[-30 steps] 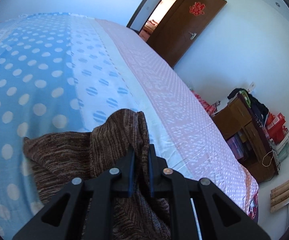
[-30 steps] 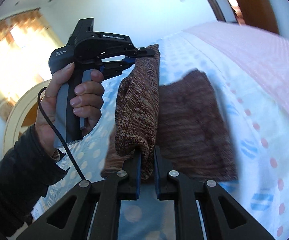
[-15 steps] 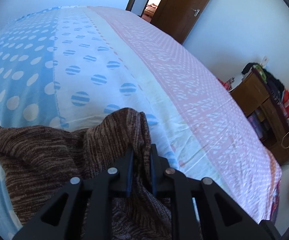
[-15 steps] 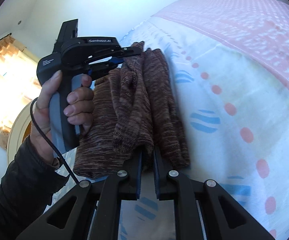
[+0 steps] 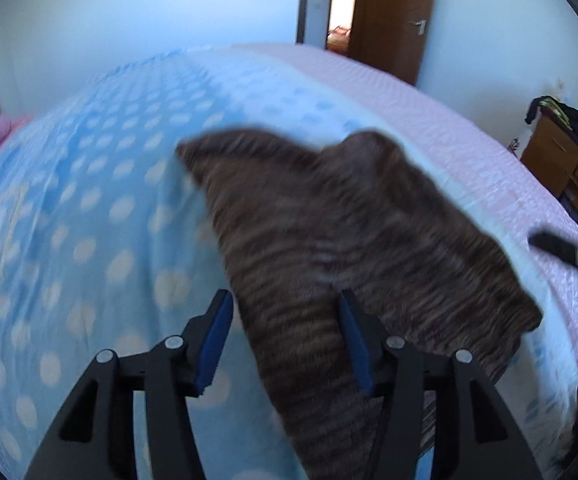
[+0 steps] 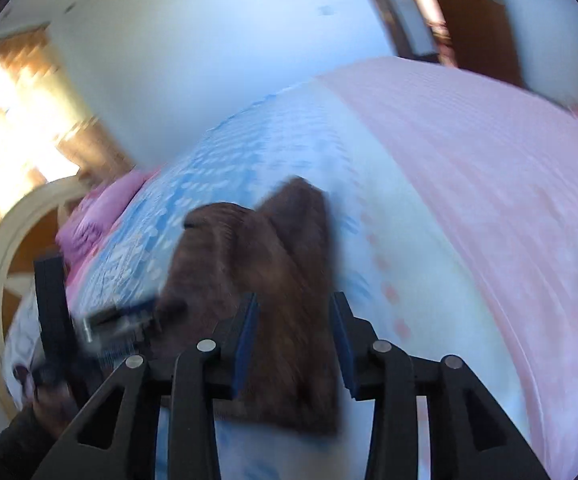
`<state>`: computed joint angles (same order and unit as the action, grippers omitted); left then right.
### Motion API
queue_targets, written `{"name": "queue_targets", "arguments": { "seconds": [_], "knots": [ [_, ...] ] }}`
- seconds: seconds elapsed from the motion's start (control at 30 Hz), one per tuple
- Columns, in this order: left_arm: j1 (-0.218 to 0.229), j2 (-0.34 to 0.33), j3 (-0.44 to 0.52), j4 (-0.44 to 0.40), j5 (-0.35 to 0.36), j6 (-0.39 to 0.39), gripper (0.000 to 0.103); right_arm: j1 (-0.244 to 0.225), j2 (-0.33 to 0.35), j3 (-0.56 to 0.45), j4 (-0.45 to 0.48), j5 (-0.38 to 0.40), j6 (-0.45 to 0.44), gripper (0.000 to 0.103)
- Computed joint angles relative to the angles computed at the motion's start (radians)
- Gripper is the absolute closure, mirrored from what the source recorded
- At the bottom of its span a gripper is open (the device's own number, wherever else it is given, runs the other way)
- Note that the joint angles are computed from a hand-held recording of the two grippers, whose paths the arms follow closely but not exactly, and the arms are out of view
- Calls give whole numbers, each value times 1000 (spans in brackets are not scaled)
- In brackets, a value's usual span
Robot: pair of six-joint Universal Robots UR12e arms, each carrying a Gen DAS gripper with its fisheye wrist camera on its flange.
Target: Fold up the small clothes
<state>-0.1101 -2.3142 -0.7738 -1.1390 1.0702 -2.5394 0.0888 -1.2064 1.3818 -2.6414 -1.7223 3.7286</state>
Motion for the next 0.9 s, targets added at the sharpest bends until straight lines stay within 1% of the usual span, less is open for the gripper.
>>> {"name": "queue_targets", "arguments": {
  "seconds": [0.07, 0.1, 0.13, 0.17, 0.2, 0.23, 0.27, 0.33, 0.37, 0.43, 0.5, 0.53, 0.57, 0.6, 0.63, 0.67, 0.7, 0.77, 0.8, 0.83, 0.87, 0.9],
  "knots": [
    [13, 11, -31, 14, -25, -31, 44, -9, 53, -90, 77, 34, -79, 65],
    [17, 16, -45, 26, -33, -44, 41, -17, 72, -119, 113, 54, -88, 65],
    [18, 19, -60, 46, -36, -51, 39, -27, 100, -166, 189, 88, -88, 65],
    [18, 24, -75, 74, -33, -62, 36, -32, 121, -200, 234, 92, -78, 67],
    [19, 29, -93, 106, -33, -76, 32, -34, 136, -217, 252, 79, -64, 73],
    [21, 33, -110, 133, -39, -92, 31, -35, 143, -225, 267, 57, -58, 96],
    [21, 33, -111, 130, -47, -97, 31, -37, 144, -223, 269, 39, -42, 98],
    [31, 33, -108, 100, -87, -101, 31, -48, 116, -172, 242, 32, 44, 98],
    [35, 31, -100, 85, -98, -104, 29, -49, 104, -153, 242, 24, 59, 98],
    [40, 26, -87, 82, -118, -118, 29, -42, 88, -134, 268, -5, 44, 98],
    [39, 20, -77, 125, -112, -141, 29, -30, 86, -141, 287, -29, -1, 97],
    [39, 17, -71, 146, -107, -156, 29, -22, 98, -164, 295, -64, -20, 93],
    [36, 8, -55, 182, -95, -188, 30, -14, 106, -186, 302, -107, -40, 83],
    [33, 5, -50, 200, -79, -202, 30, -5, 117, -209, 294, -144, -69, 76],
    [27, -4, -31, 199, -52, -210, 30, -1, 129, -233, 278, -160, -102, 69],
    [25, -8, -22, 182, -41, -211, 30, 4, 142, -260, 268, -162, -142, 69],
    [25, -7, -25, 167, -33, -209, 30, 5, 166, -305, 272, -136, -193, 69],
    [29, 6, -54, 147, -43, -201, 30, 4, 208, -382, 291, -51, -275, 69],
    [31, 22, -88, 160, -45, -192, 30, 0, 242, -438, 315, 19, -320, 69],
    [31, 42, -130, 183, -36, -180, 30, -3, 276, -495, 360, 79, -355, 69],
    [31, 54, -156, 191, -35, -176, 29, -3, 322, -573, 431, 114, -386, 69],
    [32, 63, -173, 186, -36, -173, 27, 0, 356, -628, 486, 120, -397, 69]
  ]
}}
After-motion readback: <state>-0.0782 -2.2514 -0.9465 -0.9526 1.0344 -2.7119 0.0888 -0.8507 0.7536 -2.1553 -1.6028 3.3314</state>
